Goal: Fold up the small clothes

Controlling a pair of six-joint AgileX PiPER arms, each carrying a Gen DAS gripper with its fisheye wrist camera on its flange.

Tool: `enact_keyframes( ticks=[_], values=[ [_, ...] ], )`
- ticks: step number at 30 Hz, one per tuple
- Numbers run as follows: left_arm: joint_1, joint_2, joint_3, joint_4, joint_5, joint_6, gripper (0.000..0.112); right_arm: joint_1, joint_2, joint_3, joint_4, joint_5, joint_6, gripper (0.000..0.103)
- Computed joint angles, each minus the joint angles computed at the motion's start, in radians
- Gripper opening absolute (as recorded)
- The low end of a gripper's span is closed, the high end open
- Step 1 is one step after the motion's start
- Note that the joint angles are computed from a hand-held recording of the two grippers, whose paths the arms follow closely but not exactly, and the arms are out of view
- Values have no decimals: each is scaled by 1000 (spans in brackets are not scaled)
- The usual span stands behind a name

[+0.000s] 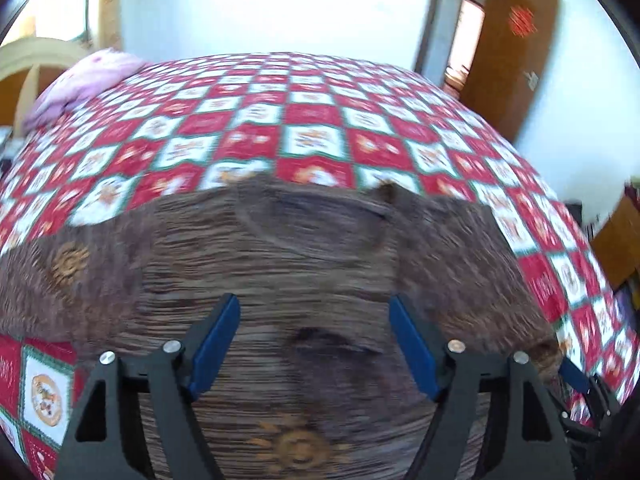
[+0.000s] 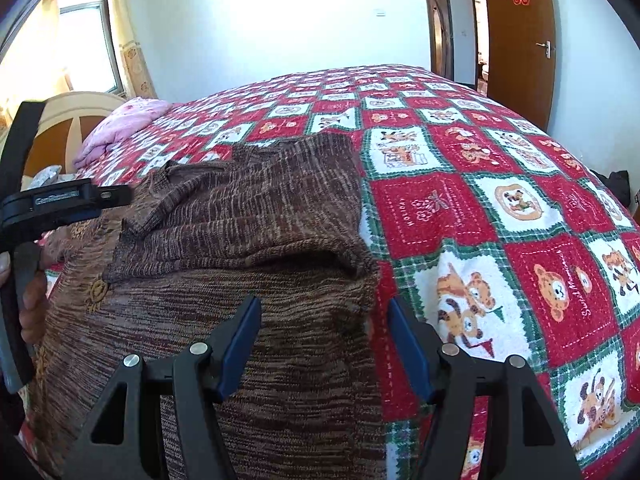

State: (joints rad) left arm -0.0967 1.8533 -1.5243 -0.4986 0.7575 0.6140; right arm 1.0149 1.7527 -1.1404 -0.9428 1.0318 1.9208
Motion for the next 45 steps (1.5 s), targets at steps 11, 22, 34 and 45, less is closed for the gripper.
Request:
enact_keyframes(
  ticks=[11, 22, 34, 45],
  values=[
    [33, 146, -140, 619, -98, -580, 81, 6, -6, 0, -7, 11, -3, 66],
    [23, -76, 227, 210, -293, -96, 100, -82, -109, -4, -45, -97, -105, 69],
    [70, -73, 270, 8, -197, 49, 102, -195, 2, -85, 261, -242, -511, 69],
    [291, -161, 359, -123, -216, 273, 102, -223, 144, -221, 221, -398, -533, 70]
  ],
)
